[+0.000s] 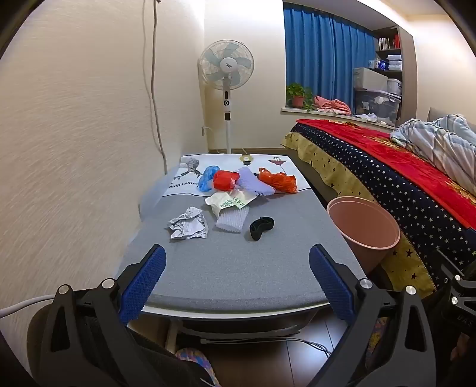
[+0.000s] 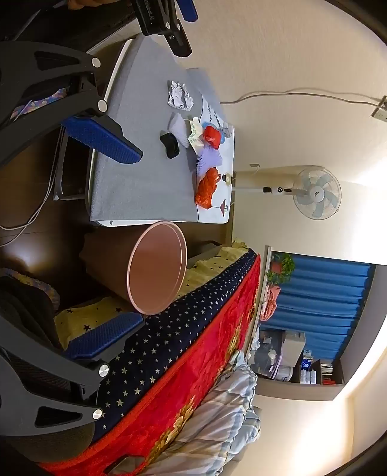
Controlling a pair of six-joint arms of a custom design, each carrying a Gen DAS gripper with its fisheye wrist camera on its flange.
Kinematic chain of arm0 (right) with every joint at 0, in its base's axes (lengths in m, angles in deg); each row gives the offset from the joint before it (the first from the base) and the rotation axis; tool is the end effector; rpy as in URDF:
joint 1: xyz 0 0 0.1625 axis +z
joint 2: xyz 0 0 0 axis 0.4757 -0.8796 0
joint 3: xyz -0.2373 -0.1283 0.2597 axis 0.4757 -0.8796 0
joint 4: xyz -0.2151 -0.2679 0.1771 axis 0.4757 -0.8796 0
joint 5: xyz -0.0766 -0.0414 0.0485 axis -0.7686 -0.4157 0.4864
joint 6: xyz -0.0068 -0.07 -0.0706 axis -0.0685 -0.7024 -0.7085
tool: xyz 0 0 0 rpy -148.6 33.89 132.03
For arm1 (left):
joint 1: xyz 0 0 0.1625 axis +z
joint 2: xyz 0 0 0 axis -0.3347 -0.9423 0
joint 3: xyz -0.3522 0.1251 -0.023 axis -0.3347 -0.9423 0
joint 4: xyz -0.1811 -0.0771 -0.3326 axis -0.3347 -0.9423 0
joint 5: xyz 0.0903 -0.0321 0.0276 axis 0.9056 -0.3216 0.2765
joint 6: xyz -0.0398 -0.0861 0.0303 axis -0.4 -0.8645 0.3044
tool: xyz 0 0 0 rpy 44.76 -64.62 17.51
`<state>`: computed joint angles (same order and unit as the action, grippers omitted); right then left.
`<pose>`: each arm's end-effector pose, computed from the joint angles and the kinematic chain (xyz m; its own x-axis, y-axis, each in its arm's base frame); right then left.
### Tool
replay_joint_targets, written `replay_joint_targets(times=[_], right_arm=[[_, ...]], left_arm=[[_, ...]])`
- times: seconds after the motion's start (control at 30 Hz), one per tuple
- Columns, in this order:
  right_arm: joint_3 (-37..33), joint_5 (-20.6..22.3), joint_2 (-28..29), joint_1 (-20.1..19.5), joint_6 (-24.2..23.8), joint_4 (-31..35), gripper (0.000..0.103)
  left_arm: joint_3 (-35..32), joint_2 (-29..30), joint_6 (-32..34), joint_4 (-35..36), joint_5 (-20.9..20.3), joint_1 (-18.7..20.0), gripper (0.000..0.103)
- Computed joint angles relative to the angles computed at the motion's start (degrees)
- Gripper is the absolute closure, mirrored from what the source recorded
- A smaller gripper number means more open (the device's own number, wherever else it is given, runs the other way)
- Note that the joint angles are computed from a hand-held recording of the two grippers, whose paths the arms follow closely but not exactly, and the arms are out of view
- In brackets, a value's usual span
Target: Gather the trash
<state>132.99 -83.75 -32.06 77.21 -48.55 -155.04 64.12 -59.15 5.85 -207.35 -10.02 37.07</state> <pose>0.1332 -0.2563 0.2724 -0.5975 0.3113 0.7390 -0.5964 0.4434 -0.6691 -0.3448 -0.3404 0.0915 -0.6720 0.2232 -0.7061 0.7088 0.4699 -0.5261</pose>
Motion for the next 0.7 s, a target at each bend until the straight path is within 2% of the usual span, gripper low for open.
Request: replay_joint_targets(times=[0.3,0.53,0.57,0.63,0.7], right_arm=[[0.27,0.07,-0.17,0.08,-0.4,-0.19,0.005],[1.17,1.0,-3.31,-0.68,-0.13,1.98,0.005],[1.12,1.04,-3.2,-0.79,-0.45,1.26,0.005],[-0.87,-1.11,1.57,0.9,-1.14,-1.03,0.005],[-0.64,-1.09,1.24,0.9,-1.13,-0.98,0.005]], left_arm=[[-0.03,-0.18,-0.42,0.4,-0.33,0.05,0.009],[-0.05,-0.22,-0.53,0.53,-0.37,0.06,0.009],[-0.03,-0.24,-0.54,0.56,-0.35,0.04,0.009],[-0.03,-0.24,-0.54,0.56,-0.35,0.04,0.009],[-0.05,-0.23,-0.56,0.63,-0.36,0.05,0.009]])
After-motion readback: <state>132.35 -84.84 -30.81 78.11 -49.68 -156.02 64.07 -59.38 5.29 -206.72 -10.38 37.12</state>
